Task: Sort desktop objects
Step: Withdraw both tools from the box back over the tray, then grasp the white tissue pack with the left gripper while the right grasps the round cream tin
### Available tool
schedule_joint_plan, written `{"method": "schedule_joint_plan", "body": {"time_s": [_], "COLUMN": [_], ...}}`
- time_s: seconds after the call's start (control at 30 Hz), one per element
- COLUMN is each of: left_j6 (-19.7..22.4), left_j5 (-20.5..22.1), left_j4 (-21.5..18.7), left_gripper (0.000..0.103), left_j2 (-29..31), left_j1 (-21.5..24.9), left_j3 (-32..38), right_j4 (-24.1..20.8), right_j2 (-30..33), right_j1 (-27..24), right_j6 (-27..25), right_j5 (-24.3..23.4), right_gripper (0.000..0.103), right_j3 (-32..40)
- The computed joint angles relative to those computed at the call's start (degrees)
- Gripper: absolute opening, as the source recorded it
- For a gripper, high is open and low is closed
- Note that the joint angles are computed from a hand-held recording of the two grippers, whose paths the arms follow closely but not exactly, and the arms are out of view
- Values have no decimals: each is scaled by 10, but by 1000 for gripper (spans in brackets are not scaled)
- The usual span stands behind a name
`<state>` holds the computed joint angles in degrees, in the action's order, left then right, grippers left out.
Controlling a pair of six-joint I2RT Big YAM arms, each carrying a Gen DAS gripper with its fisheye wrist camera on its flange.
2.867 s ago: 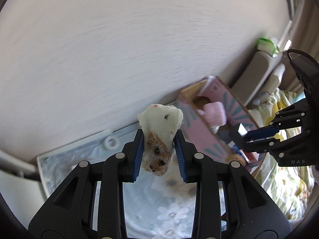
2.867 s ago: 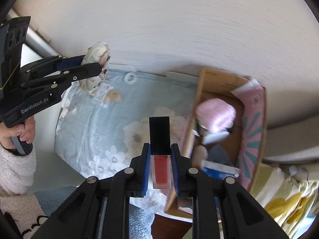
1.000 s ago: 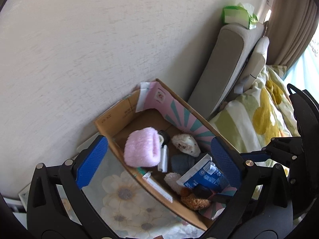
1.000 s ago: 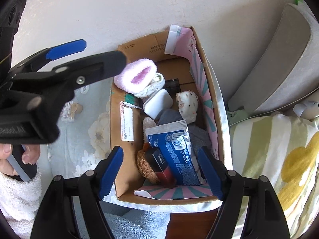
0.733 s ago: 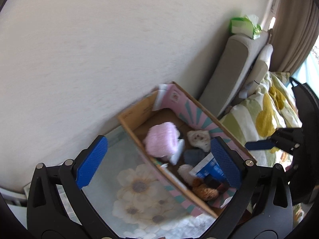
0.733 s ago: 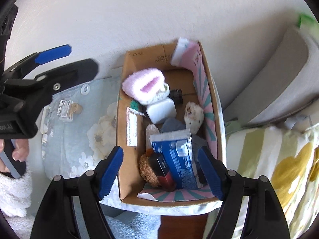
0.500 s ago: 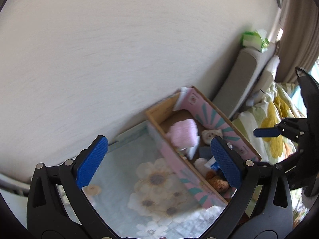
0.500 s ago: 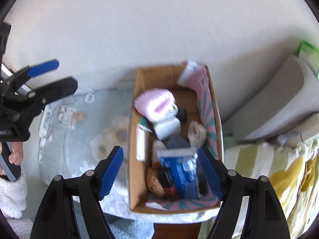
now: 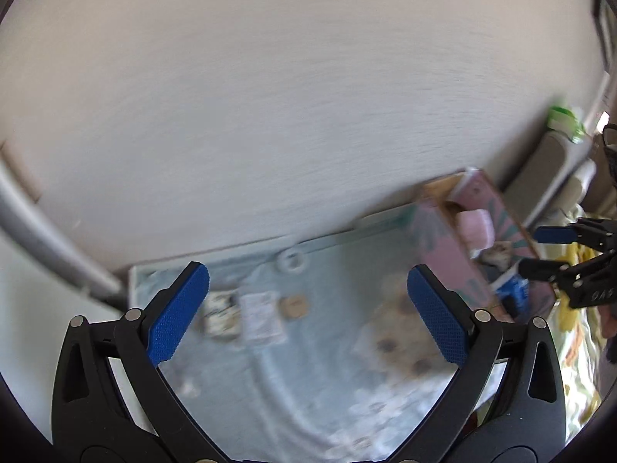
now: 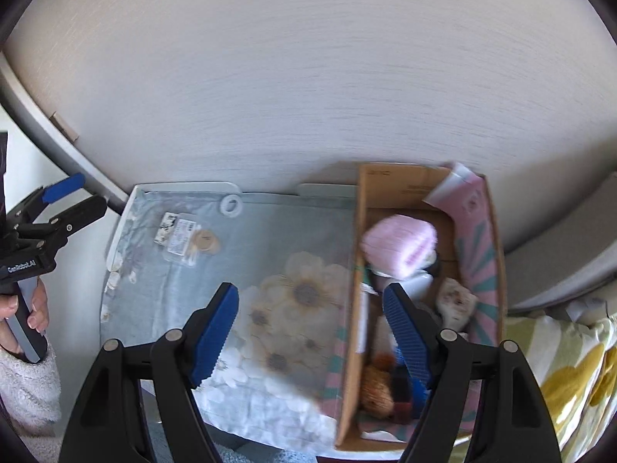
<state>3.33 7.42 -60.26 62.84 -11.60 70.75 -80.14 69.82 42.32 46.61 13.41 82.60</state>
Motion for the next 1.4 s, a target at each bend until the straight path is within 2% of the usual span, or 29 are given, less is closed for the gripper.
{"method": "schedule_joint_plan", "body": {"time_s": [0.1,0.2,0.3,0.43,0.53,0.63,0.73,0.93,1.03,1.4], "left_j6": [9,11,13,17,16,17,33,69,85,118], "left_j5": [18,53,70,48,28,-17,-44,-12,-30,-30], "left_j4": [7,14,27,70,120,176,217,239,255,273], "left_gripper": [103,103,103,103,103,102,102,101,101,100], "left_j2": [-12,-18,-23,-39,-49,-48,-31,38,52,114], "left_j1": [61,115,137,121,102,86,101,148,142,124], "left_j3": [-32,-70,-109,-174,-224,-261,-271,-246,-242,-214], "right_j4": [27,49,73,134,174,195,207,230,238,228], "right_j2": [18,43,70,110,138,167,187,214,222,260], "right_j1": [5,6,9,18,19,25,29,29,25,20], "right_j6": [-7,-8,-11,-38,-53,-76,-95,-113,-112,-144], "right_j5": [-13,-32,-46,-57,-72,-54,-34,-31,-37,-24], "right_gripper": [74,74,74,74,74,74,74,74,74,74], "right_j3": [-4,-5,-3,-4,-7,-5,-7,-13,-13,24]}}
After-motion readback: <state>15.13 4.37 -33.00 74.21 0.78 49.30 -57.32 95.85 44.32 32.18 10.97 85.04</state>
